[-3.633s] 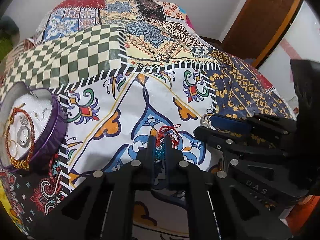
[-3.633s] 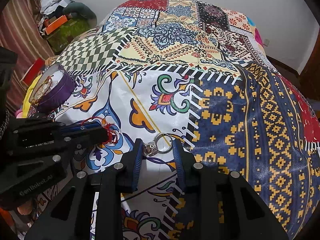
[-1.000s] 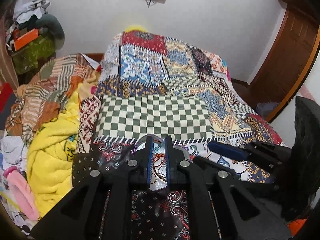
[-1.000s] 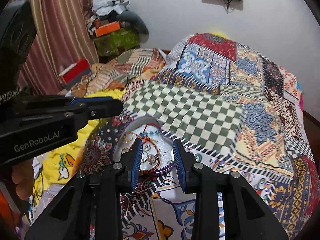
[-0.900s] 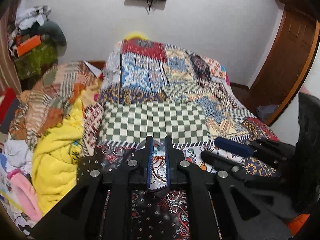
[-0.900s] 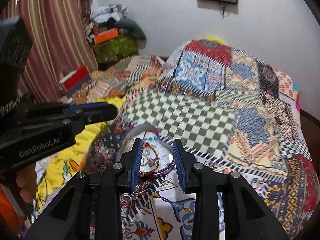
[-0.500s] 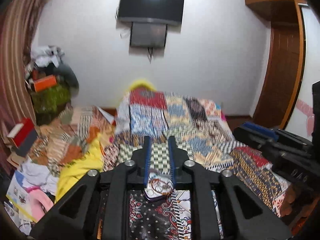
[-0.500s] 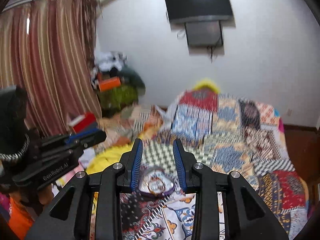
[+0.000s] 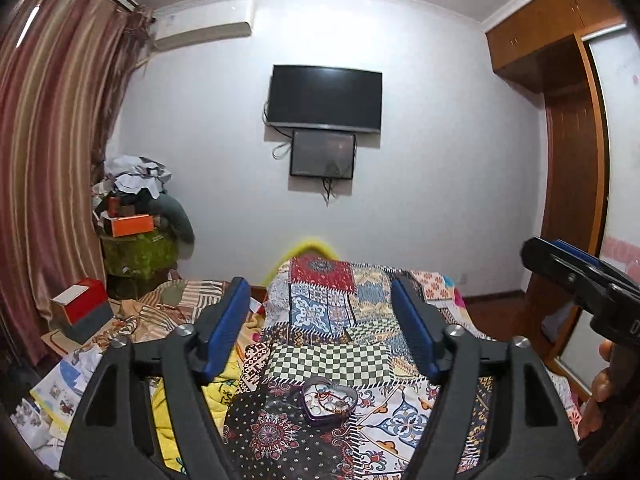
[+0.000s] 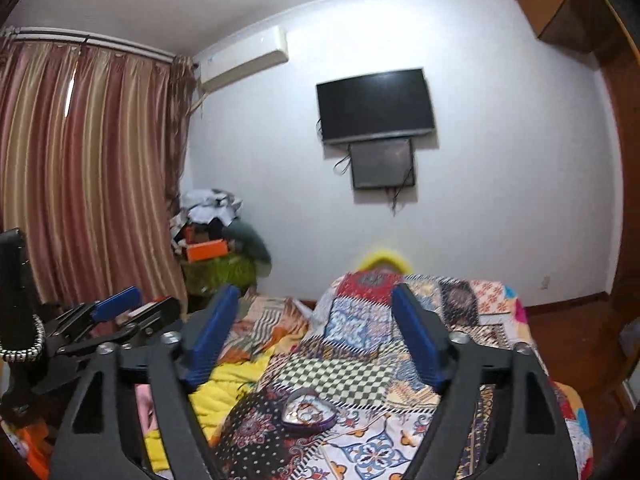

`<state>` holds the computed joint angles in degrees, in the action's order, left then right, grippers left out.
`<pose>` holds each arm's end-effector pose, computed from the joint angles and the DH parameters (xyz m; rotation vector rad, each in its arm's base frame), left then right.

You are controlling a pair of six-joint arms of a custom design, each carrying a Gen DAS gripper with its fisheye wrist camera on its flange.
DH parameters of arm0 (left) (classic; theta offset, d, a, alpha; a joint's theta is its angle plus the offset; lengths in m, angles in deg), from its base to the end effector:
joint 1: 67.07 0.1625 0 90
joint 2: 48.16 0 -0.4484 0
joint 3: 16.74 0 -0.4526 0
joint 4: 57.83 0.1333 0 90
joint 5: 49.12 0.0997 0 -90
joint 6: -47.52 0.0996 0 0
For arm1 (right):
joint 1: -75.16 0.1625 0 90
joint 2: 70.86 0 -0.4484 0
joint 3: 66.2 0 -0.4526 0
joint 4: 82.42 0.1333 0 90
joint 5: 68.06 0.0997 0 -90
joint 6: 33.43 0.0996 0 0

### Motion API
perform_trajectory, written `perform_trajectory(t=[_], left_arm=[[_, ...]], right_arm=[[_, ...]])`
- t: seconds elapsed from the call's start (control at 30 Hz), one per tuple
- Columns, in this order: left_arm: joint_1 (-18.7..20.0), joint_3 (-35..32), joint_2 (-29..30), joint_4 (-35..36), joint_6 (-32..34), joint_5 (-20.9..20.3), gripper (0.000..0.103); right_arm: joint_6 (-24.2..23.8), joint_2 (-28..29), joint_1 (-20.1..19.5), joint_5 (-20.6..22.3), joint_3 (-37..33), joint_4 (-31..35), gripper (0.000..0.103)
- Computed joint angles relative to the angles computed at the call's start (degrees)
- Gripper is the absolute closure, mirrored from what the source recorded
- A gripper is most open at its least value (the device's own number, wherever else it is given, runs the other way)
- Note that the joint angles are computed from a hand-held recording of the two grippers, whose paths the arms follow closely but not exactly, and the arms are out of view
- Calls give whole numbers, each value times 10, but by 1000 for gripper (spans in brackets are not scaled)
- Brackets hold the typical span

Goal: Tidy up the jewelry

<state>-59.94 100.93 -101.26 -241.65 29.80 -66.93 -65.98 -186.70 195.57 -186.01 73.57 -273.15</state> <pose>-0.5328 -0.2965 0.1345 0.8231 2.0577 -1.5841 0.2401 -0.2379 0.4595 0.7523 -2.0314 1.6743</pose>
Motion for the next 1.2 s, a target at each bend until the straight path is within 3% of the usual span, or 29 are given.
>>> perform_trajectory(t=[0.07, 0.2, 0.73, 1.2], left_arm=[[-8, 3, 4, -16, 5, 14, 16], [-21, 6, 13, -38, 25, 40, 13], [-40, 15, 15, -34, 17, 52, 9], [-35, 13, 25, -34, 15, 49, 4]], right_arm=[[-4, 4, 0, -7, 2, -21, 14], [-2, 5, 1, -19, 4, -32, 3], [-3, -27, 10, -30, 19, 1, 3], [-1, -30, 6, -38, 21, 23, 3]])
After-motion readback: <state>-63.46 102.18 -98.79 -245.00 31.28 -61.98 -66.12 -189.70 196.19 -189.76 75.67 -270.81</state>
